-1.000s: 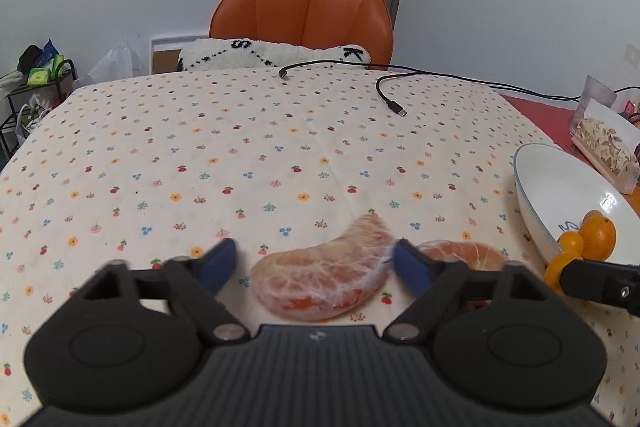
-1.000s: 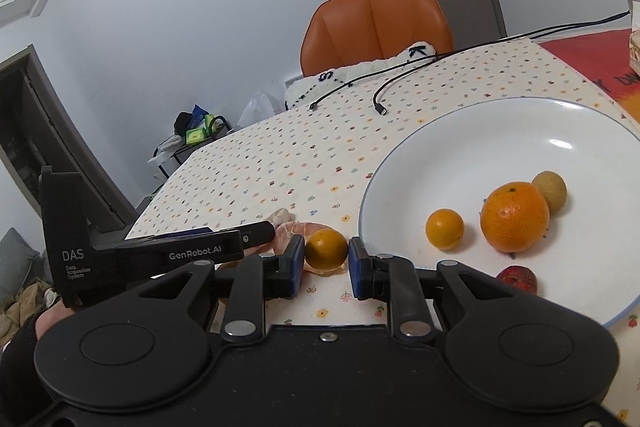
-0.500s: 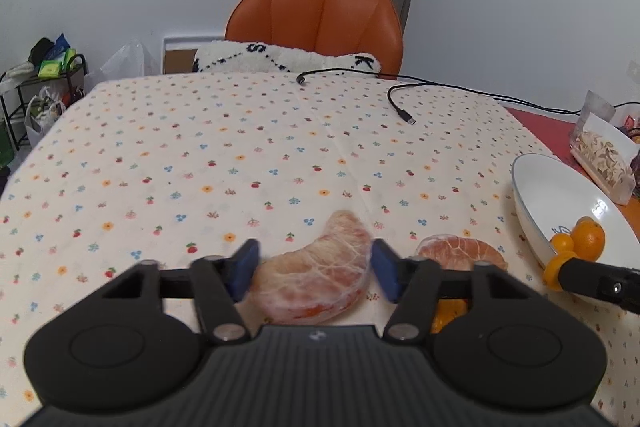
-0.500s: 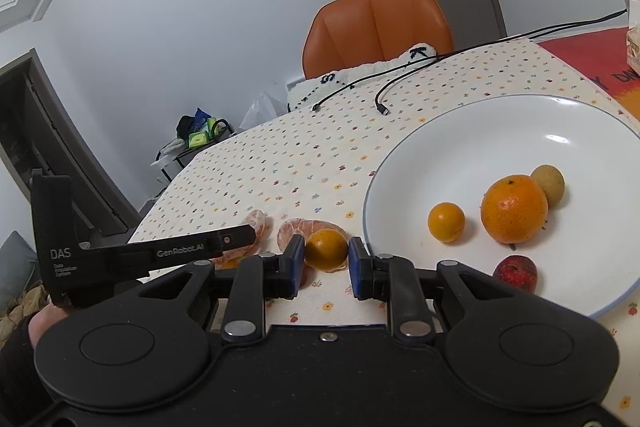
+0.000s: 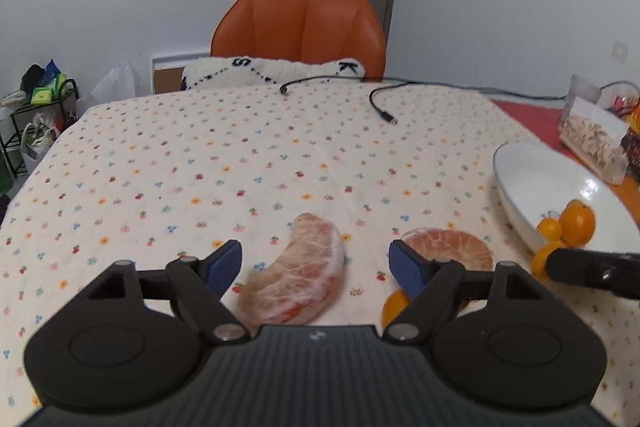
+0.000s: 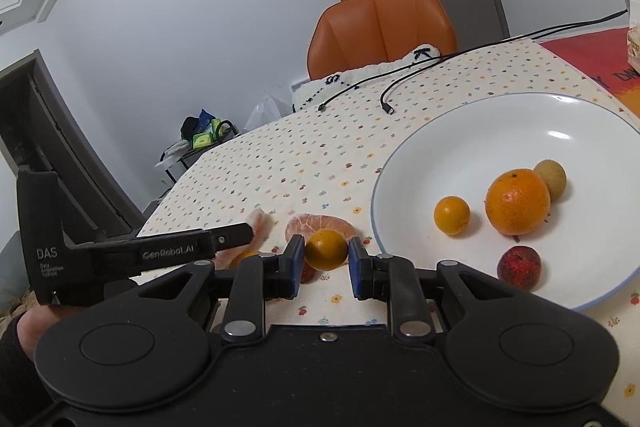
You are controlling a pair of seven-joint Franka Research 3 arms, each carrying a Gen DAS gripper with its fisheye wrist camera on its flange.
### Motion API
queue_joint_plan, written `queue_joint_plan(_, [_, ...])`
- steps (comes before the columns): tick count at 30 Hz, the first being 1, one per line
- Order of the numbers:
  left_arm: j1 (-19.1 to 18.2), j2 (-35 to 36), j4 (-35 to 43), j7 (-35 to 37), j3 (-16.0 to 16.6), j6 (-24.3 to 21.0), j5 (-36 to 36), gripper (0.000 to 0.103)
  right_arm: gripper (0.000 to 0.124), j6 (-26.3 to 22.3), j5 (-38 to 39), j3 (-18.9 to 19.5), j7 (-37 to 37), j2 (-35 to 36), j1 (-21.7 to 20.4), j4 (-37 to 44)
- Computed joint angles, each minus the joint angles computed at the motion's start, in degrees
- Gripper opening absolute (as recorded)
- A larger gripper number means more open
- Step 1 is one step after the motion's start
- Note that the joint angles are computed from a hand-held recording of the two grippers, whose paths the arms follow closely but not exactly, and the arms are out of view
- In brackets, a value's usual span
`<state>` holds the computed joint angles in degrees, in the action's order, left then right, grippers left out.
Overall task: Organize fruits
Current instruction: 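Grasp a peeled pomelo segment with the left gripper while the right gripper holds the yellow orange, then carry the pomelo segment and yellow orange over the white plate and open both grippers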
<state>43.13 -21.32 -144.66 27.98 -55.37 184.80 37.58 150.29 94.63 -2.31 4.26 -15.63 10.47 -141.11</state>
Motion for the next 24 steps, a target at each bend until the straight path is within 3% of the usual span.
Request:
queue_joint_plan(4, [0.5, 2.1, 0.5, -0.7, 0.0, -1.0, 0.3, 0.073, 0.022, 0.3, 0.0, 0.0, 0.1, 0.3, -0.1, 0.3])
queue_joint_plan(6, [2.1, 2.2, 0.9, -1.5, -1.2, -1.3, 1.9, 0.061, 0.022, 0.5, 0.0, 0.0, 0.2, 0.5, -0.1, 0.3])
queue_joint_plan(10, [3.5, 2.6, 2.0, -1.7, -2.3, -2.0, 5.1, 0.052, 0.022, 0.4, -0.2, 0.0, 0.6, 1.4, -0.2, 0.7])
queue_joint_plan(15, [-1.5, 4.9, 2.7, -1.4, 2.8, -2.9, 8.4, 0.037, 0.022, 0.5, -0.2, 0.4, 0.7, 2.0, -0.1, 1.2])
queue_joint_plan(20, [-5.5, 5.3, 2.2, -3.8, 7.2, -1.7, 10.4, 0.035, 0.022, 0.2, -0.3, 0.3, 0.3, 1.6, 0.0, 0.9])
queue_joint_plan(24, [-6.3, 3.0, 1.6, -6.0, 8.2, -0.2, 11.7, 0.035, 0.022, 0.2, 0.3, 0.1, -0.2, 1.1, -0.2, 0.7])
